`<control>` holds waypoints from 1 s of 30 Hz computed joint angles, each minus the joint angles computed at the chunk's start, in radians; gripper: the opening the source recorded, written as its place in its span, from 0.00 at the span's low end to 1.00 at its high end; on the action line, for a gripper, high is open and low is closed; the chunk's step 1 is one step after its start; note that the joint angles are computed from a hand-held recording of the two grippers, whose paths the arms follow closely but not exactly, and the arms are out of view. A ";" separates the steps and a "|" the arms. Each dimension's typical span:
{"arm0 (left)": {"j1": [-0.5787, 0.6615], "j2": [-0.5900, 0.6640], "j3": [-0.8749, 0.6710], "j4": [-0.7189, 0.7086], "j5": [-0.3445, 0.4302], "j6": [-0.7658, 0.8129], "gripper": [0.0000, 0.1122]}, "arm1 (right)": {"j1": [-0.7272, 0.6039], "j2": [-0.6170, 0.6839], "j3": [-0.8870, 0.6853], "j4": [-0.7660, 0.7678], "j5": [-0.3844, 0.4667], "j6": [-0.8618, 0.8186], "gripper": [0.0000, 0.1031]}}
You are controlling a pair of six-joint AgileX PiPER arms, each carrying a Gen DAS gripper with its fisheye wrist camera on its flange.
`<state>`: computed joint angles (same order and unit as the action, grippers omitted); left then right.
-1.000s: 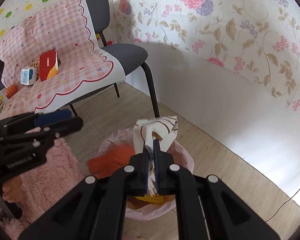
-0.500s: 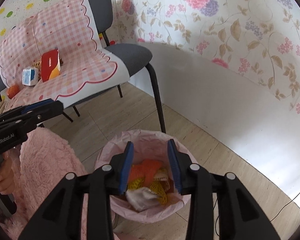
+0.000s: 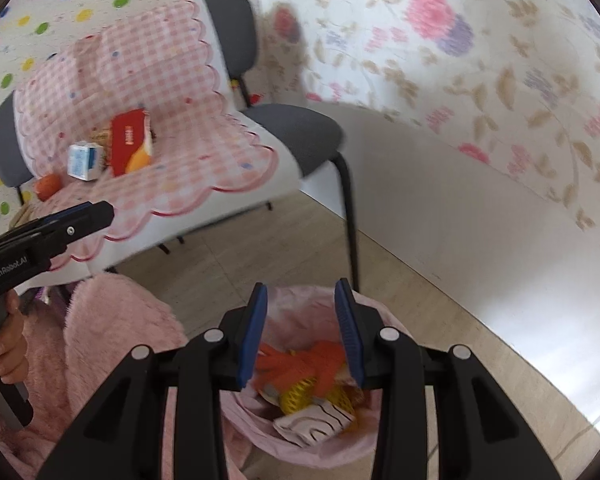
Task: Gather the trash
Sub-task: 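Move both grippers back to the items on the chair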
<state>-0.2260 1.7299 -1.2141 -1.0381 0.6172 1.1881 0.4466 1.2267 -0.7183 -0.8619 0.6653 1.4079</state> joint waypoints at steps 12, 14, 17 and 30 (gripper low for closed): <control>0.145 0.062 -0.116 0.217 -0.135 -0.254 0.60 | -0.053 0.293 -0.319 0.105 -0.184 -0.284 0.36; 0.166 0.083 -0.152 0.259 -0.153 -0.311 0.61 | -0.052 0.338 -0.380 0.125 -0.190 -0.332 0.39; 0.204 0.128 -0.235 0.342 -0.163 -0.428 0.68 | -0.053 0.408 -0.476 0.158 -0.191 -0.416 0.42; 0.274 0.309 -0.528 0.548 -0.119 -0.681 0.73 | -0.056 0.798 -1.054 0.346 -0.054 -0.764 0.49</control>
<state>0.0481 2.0386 -1.7416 -0.4906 0.4980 0.5068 0.3908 2.0248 -1.7724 -0.5164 0.6116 0.6443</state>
